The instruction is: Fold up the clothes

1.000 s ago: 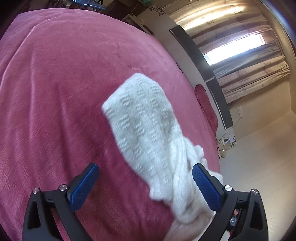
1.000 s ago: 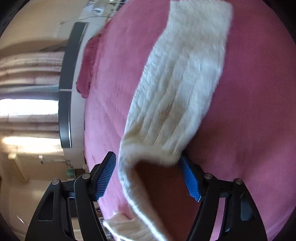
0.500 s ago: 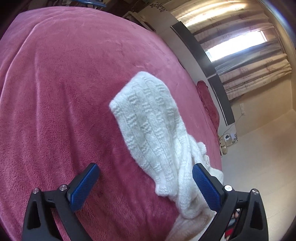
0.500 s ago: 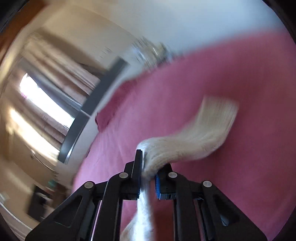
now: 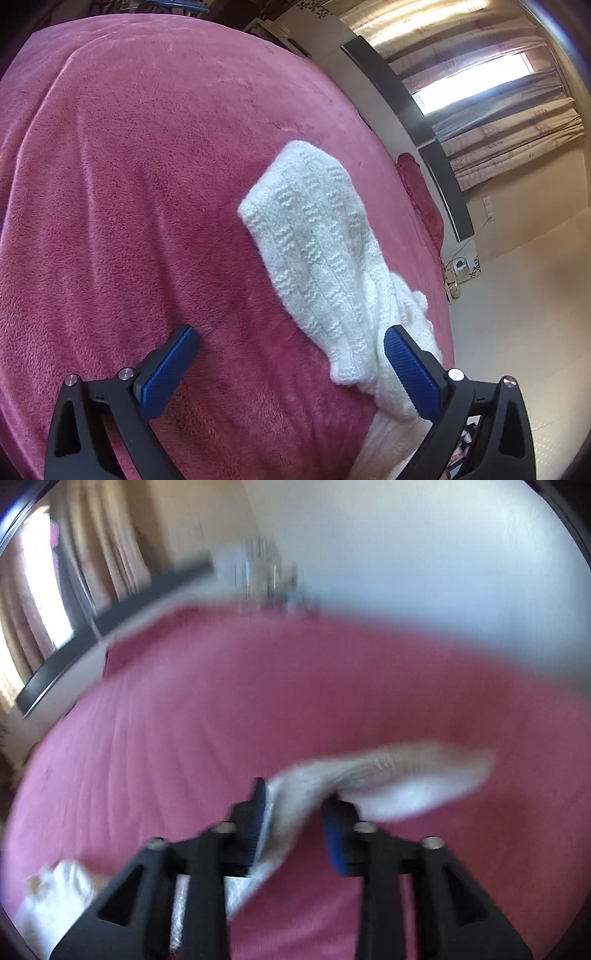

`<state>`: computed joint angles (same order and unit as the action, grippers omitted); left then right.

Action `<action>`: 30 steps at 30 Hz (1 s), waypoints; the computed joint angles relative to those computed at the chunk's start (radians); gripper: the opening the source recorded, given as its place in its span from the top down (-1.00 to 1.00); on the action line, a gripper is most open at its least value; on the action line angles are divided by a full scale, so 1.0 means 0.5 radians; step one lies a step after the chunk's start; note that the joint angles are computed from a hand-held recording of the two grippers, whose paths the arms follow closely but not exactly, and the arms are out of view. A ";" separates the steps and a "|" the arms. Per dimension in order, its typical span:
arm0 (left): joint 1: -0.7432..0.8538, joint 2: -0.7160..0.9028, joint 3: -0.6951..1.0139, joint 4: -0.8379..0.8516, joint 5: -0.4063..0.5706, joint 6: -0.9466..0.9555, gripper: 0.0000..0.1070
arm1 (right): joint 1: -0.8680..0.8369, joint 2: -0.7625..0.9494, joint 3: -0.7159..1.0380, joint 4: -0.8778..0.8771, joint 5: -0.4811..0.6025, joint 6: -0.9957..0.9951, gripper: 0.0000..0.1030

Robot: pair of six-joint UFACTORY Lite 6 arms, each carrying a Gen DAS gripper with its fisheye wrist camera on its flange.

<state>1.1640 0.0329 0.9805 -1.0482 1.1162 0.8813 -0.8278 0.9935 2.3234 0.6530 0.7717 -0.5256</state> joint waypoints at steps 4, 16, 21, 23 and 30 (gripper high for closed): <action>0.065 -0.012 0.031 -0.027 0.065 -0.023 -0.93 | -0.222 -0.001 -0.152 0.304 0.392 -0.080 0.19; -0.288 0.908 1.266 0.469 -0.014 -0.943 -0.93 | -0.616 -1.224 -1.758 0.668 0.642 -0.899 -0.18; -0.606 1.100 1.667 1.061 -0.081 -1.725 -0.92 | -0.337 -1.428 -1.869 0.756 0.563 -0.843 -0.18; -0.739 0.933 1.492 1.285 -0.244 -1.816 -0.86 | -0.162 -1.481 -1.891 0.771 0.510 -0.805 -0.18; -0.578 0.385 0.878 1.160 -0.508 -1.462 0.46 | 0.229 -1.676 -2.080 0.769 0.385 -0.901 -0.20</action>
<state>0.8751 0.2254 1.4194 -0.4683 0.8621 0.1502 -0.7131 0.1553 1.2835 1.0376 0.9643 -0.9762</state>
